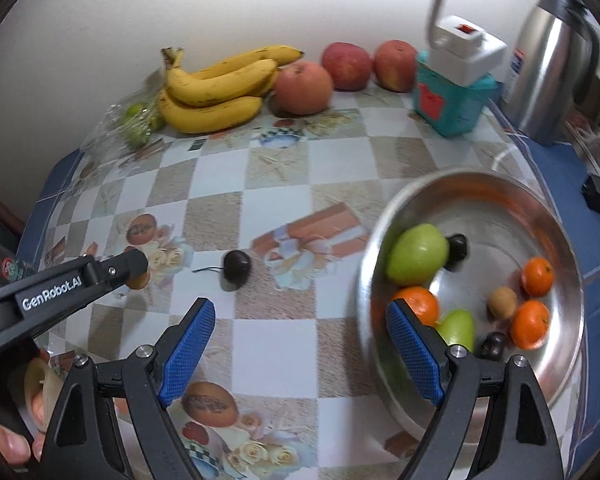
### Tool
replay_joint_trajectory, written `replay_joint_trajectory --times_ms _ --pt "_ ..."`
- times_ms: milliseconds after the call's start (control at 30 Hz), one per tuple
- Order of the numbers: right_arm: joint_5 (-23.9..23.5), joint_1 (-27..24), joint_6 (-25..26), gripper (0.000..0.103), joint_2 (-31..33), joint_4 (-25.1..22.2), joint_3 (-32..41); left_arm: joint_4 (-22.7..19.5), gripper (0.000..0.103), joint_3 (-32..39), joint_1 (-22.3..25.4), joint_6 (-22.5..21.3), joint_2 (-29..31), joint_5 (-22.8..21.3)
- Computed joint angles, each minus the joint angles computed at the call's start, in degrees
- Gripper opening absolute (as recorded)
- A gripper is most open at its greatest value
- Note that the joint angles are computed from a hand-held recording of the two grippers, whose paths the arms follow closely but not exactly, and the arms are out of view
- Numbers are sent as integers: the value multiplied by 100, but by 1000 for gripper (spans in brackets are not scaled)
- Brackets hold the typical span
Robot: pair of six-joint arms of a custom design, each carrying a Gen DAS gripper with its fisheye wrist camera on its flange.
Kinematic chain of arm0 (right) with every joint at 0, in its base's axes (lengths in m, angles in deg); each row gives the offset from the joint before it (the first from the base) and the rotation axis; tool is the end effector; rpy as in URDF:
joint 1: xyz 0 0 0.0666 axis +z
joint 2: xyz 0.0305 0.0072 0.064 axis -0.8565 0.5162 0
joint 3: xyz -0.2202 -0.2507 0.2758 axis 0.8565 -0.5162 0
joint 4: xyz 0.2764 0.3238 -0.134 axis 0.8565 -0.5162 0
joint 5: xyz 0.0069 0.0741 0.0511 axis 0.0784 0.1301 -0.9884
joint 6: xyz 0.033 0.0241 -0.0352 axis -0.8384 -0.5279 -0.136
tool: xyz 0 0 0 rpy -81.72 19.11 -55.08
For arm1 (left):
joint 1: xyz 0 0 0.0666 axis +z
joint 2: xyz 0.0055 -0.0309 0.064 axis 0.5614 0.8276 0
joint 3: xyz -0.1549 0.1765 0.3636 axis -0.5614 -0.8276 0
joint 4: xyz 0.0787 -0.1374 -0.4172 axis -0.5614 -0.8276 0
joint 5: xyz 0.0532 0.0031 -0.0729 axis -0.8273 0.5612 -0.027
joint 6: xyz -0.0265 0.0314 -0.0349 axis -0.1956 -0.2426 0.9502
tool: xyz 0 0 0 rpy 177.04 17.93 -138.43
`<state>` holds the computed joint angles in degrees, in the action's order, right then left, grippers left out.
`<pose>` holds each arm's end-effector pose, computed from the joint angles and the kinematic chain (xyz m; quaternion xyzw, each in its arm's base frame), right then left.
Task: Organize fruits
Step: 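Grasp the remaining dark cherry with the right tool while the left tool holds its brown fruit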
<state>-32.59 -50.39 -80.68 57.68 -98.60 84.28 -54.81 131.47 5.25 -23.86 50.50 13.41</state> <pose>0.5573 0.0870 0.5260 -0.0333 0.9710 0.0809 0.2224 0.5641 -0.3086 0.5152 -0.2045 0.9483 -0.1252 0.2078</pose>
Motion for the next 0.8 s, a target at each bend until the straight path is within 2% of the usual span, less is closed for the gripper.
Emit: replay_joint_trajectory --times_ms 367,433,567,733,800 --pt "-546 165 -62 86 350 184 269 266 27 -452 289 253 -272 -82" --pt "-545 199 -83 77 450 143 358 304 27 -501 327 285 -300 -65" --pt "-472 265 -89 71 644 -5 511 394 27 -586 393 353 -330 28" --pt "-399 313 -170 55 795 -109 587 452 27 -632 421 373 -331 142" --pt "-379 322 -178 53 832 -124 605 461 27 -616 414 351 -313 188"
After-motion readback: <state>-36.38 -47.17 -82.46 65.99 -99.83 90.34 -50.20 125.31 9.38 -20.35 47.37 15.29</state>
